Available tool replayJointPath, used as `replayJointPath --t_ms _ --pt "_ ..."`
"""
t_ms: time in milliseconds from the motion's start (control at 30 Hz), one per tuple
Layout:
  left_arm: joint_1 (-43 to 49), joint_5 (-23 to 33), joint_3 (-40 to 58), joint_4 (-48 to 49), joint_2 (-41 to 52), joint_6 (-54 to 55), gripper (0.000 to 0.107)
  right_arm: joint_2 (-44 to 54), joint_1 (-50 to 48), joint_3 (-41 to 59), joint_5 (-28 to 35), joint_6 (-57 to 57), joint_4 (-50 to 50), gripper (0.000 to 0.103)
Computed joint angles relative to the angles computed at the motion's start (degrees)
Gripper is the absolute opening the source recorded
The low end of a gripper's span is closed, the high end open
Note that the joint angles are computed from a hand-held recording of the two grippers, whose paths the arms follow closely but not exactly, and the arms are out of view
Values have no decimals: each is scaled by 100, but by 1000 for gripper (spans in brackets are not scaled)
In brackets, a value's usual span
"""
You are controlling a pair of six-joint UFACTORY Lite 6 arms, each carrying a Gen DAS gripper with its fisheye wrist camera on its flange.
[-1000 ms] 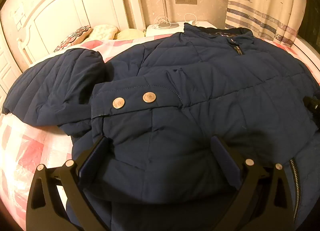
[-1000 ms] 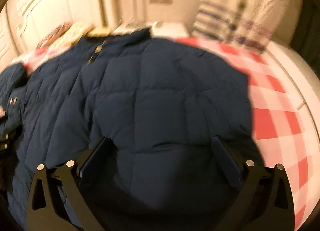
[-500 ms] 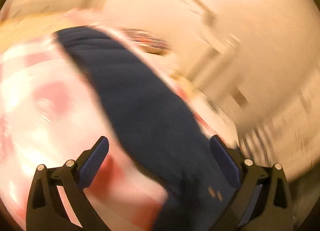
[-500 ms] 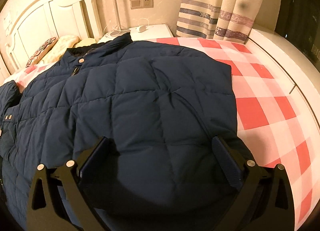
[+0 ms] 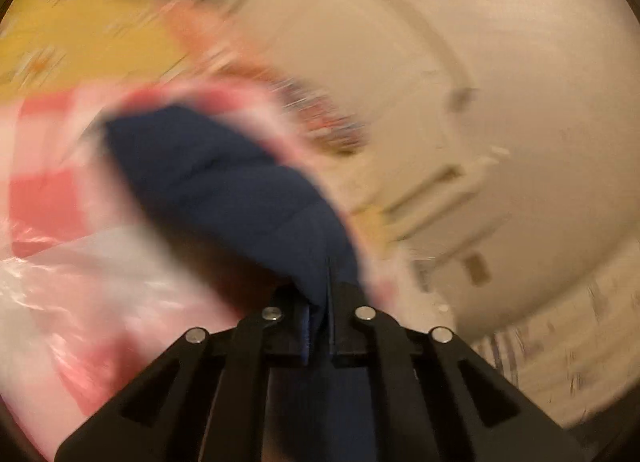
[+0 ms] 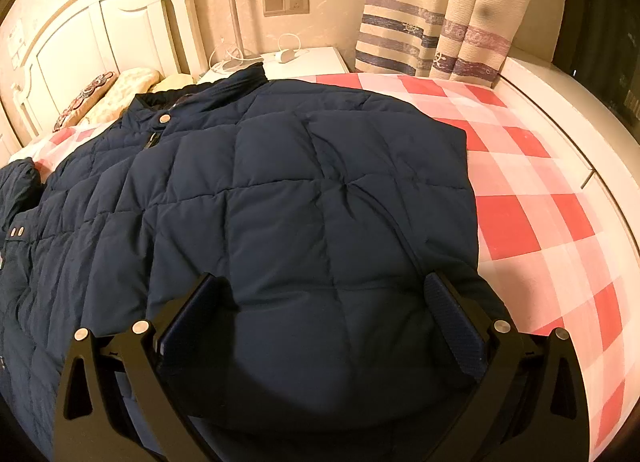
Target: Fold large clothes
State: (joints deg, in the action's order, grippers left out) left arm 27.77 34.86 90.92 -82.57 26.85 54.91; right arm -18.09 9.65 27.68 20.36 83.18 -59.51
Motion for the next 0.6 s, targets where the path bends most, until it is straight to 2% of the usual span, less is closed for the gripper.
replayJointPath --t_ms 100,200,267,333,400,433,467,500,533,567,600 --pt "-809 142 -1271 -733 -1387 1168 4 -137 -131 -95 -189 -107 87 99" --pt "-2298 -287 -2223 -1090 -2470 1892 4 -216 -216 -151 -319 -158 134 99" --pt "-3498 -884 -2462 -1347 -2682 2364 5 -285 -267 -187 -381 -255 220 99" --pt "-4697 -1274 -2510 -1486 -2501 3022 5 -331 -338 -217 -472 -372 325 99" --pt "-5870 -2269 -2291 -1347 -2077 3110 9 -373 -372 -246 -513 -439 385 99" --pt "-6403 -2793 -2088 -1128 -1651 2840 15 -391 -386 -258 -531 -456 407 99" --pt "-6706 -3078 -1860 -673 -1159 2331 30 -432 -420 -280 -568 -551 503 99" --pt "-6866 -3123 -1737 -187 -725 1733 48 -463 -495 -306 -649 -683 606 99" --pt "-6863 -2941 -1655 362 -522 1229 58 -501 -560 -338 -731 -807 713 99" --pt "-6978 -2994 -1638 800 -358 887 76 -542 -621 -372 -803 -939 828 99" --pt "-7139 -3183 -1735 1176 -321 778 88 -580 -661 -397 -861 -1053 939 99"
